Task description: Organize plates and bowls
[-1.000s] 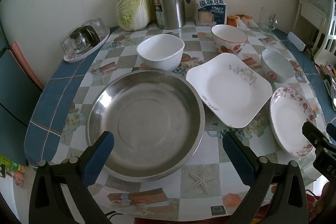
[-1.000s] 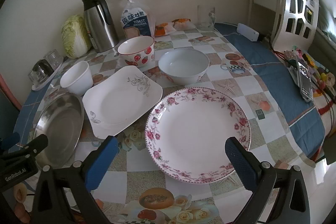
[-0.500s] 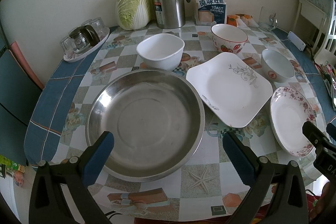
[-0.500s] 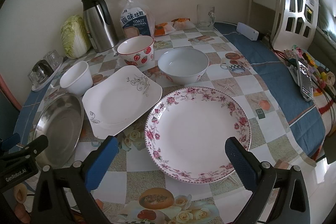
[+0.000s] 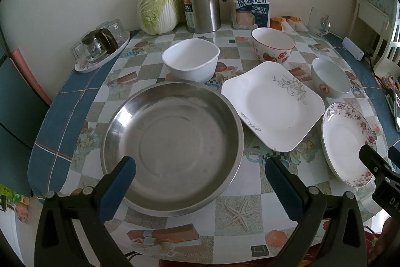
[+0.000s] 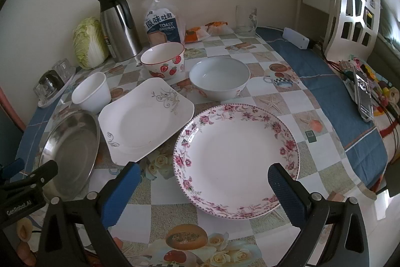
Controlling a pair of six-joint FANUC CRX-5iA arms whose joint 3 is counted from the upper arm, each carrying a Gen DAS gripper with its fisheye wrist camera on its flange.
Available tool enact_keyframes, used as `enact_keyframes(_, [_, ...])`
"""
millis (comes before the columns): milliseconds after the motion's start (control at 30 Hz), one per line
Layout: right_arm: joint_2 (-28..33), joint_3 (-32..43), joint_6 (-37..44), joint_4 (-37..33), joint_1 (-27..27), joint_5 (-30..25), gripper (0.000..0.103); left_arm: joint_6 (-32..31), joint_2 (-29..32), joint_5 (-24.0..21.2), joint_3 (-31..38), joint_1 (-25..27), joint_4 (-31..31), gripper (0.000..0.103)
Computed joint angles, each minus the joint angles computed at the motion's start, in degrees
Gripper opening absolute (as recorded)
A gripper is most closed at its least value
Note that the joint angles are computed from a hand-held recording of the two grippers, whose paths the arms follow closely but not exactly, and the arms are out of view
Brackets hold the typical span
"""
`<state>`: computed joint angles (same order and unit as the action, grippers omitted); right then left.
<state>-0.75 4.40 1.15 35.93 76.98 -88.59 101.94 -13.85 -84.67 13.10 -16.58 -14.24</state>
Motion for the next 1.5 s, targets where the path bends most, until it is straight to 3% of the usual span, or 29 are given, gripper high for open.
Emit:
enact_keyframes(1267, [0.2,0.3,0.1,0.0,0.0,-0.2,0.103,-0.1,0.4,-0.3,0.1,1.1,1.4,0.103])
enact_keyframes(1500, [0.8,1.0,1.3,0.7,0.0,0.1,0.103,0.6,-0.4,1.2,-1.1,5.1,5.4,0.103])
